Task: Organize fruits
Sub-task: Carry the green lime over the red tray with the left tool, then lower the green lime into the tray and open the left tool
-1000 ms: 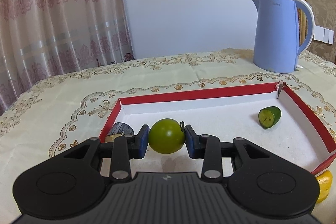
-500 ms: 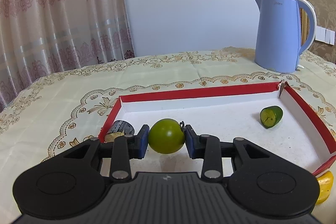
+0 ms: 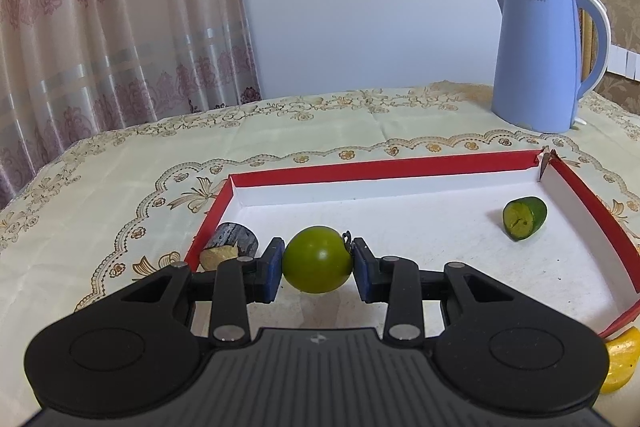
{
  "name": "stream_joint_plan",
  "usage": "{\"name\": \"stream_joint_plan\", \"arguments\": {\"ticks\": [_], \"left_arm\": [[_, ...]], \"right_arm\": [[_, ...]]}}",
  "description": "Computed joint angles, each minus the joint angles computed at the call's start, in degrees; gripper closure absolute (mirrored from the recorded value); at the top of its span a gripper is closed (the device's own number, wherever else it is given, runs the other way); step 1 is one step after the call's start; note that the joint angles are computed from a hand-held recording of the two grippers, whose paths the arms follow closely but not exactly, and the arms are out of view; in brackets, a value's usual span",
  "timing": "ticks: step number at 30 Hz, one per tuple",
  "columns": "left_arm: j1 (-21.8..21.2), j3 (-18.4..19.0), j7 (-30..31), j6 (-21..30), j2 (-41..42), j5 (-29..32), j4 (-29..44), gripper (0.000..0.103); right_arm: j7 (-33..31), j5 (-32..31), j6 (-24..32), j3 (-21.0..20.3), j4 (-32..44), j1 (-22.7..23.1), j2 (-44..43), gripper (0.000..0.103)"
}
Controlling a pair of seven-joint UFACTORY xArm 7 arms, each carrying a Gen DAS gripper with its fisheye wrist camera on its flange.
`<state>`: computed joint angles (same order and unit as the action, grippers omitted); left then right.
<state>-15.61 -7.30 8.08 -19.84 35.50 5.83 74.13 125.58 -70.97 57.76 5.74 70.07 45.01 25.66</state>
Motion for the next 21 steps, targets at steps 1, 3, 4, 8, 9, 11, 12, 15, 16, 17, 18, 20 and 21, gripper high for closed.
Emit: {"name": "stream_joint_plan", "arguments": {"ticks": [1,3,4,8,9,11,12,15,16,17,18,20,21], "left_arm": [[-0.31,0.28,0.07,0.15,0.03,-0.16,0.13,0.068],[-1.00,0.88,0.33,0.38,0.04,-0.53,0.28,0.068],[-1.20,1.05,0.42,0.39,0.03,-0.68,0.29,0.068],[-2.18,1.78,0.90,0.51,0.06,-1.41,0.45,0.068],[-2.18,1.74,0.98,0.60,0.14,-1.45,0.58,0.068],[-2.55,2.00,1.16,0.72,0.18,-1.77,0.68,0.068],[-2.80,2.21,1.29,0.72,0.20,-1.95,0.71,0.068],[-3.45,2.75,1.67,0.80,0.26,-2.51,0.81,0.068],[-3.00,2.30,1.65,0.79,0.23,-2.29,0.76,0.068],[-3.10,2.37,1.70,0.91,0.26,-2.40,0.83,0.068],[-3.08,2.34,1.76,1.02,0.31,-2.41,0.91,0.068],[-3.30,2.50,1.93,1.23,0.40,-2.52,1.09,0.068],[-3.65,2.82,2.06,1.33,0.49,-2.73,1.23,0.068]], "right_arm": [[0.00,0.00,0.00,-0.01,0.00,0.01,0.00,0.000],[0.00,0.00,0.00,-0.01,0.00,0.01,0.00,0.000],[0.00,0.01,-0.01,-0.02,0.00,0.01,0.00,0.000],[0.00,0.00,0.02,-0.02,0.00,0.03,0.00,0.000],[0.00,0.00,0.02,-0.02,0.00,0.03,0.00,0.000],[0.02,0.00,0.03,-0.02,0.01,0.04,0.00,0.000],[0.02,0.00,0.03,-0.02,0.01,0.04,0.00,0.000],[-0.01,0.01,0.05,-0.02,0.05,0.05,0.02,0.000],[-0.01,0.01,0.05,-0.02,0.05,0.05,0.02,0.000],[-0.01,0.01,0.05,-0.02,0.05,0.05,0.02,0.000],[-0.01,0.01,0.05,-0.02,0.05,0.06,0.02,0.000],[0.02,-0.01,0.04,-0.02,0.03,0.06,0.00,0.000],[0.03,-0.02,0.04,-0.02,0.00,0.06,-0.02,0.000]]}}
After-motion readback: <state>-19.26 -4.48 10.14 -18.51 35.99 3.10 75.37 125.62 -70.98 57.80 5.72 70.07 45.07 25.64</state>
